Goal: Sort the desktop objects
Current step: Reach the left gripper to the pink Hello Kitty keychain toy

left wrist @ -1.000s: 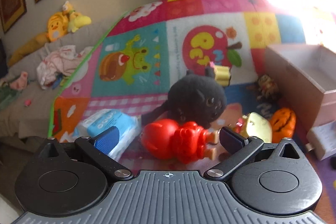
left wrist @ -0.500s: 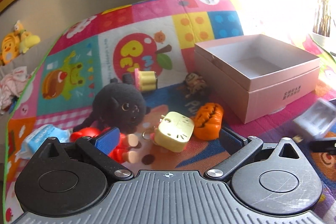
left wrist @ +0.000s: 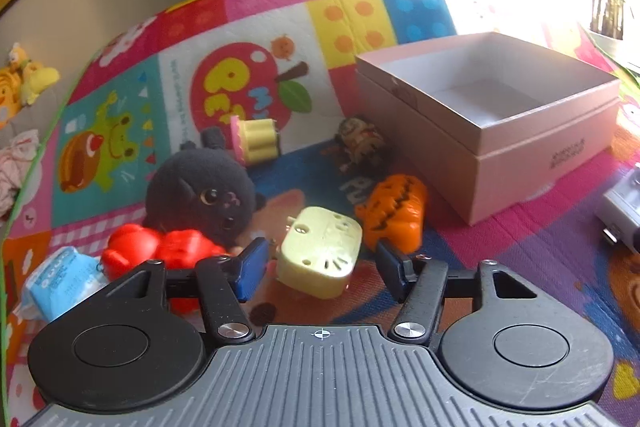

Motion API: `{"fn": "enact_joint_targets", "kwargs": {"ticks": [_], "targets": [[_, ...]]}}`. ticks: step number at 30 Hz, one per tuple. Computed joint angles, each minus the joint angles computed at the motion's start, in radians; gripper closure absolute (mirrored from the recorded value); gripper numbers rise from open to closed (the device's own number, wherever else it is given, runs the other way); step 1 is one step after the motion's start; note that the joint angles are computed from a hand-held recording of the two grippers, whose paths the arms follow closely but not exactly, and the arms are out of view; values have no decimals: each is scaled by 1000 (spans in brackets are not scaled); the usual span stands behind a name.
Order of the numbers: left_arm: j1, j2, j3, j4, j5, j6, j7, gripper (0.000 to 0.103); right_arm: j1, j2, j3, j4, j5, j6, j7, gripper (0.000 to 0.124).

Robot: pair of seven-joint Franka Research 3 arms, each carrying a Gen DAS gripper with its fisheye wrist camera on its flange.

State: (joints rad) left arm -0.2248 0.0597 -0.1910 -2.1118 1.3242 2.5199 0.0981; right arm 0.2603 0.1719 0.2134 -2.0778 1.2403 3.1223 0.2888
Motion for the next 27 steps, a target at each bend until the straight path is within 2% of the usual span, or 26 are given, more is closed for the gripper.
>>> {"fn": "enact_joint_targets", "kwargs": {"ticks": [4, 6, 9, 12, 14, 16, 18, 19, 22, 25, 27], "targets": [[0, 10, 3, 6, 0, -5, -5, 37, 12, 2, -12, -9, -69, 5, 66, 25], [3, 13, 7, 9, -6, -2, -22, 48, 8, 3, -7, -11, -87, 9, 83, 24], [5, 2, 9, 0, 1, 3, -24, 50, 13, 5, -14, -18, -149, 14, 147, 23], [2, -35, -1, -28, 22, 25, -19, 51, 13, 6, -20, -26, -223, 11, 223, 23], [0, -71, -14, -57, 55, 71, -24, 54, 8, 8, -20, -28, -262, 7, 263, 22], [4, -106, -18, -85, -23, 167, 57, 54, -4, 8, -8, -31, -275, 9, 276, 21], [12, -138, -6, -126, -256, 303, 210, 54, -11, 8, -1, -34, -291, 14, 289, 21], [12, -151, -7, -143, -342, 331, 267, 54, -14, 9, 2, -35, -298, 17, 294, 21], [30, -177, -34, -164, -403, 331, 303, 54, -38, 9, 32, -35, -277, 29, 273, 21], [48, -160, -60, -140, -368, 282, 276, 54, -32, 9, 23, -38, -301, 28, 299, 21], [56, -130, -60, -115, -331, 279, 244, 52, -29, 10, 17, -40, -325, 28, 320, 21]]}}
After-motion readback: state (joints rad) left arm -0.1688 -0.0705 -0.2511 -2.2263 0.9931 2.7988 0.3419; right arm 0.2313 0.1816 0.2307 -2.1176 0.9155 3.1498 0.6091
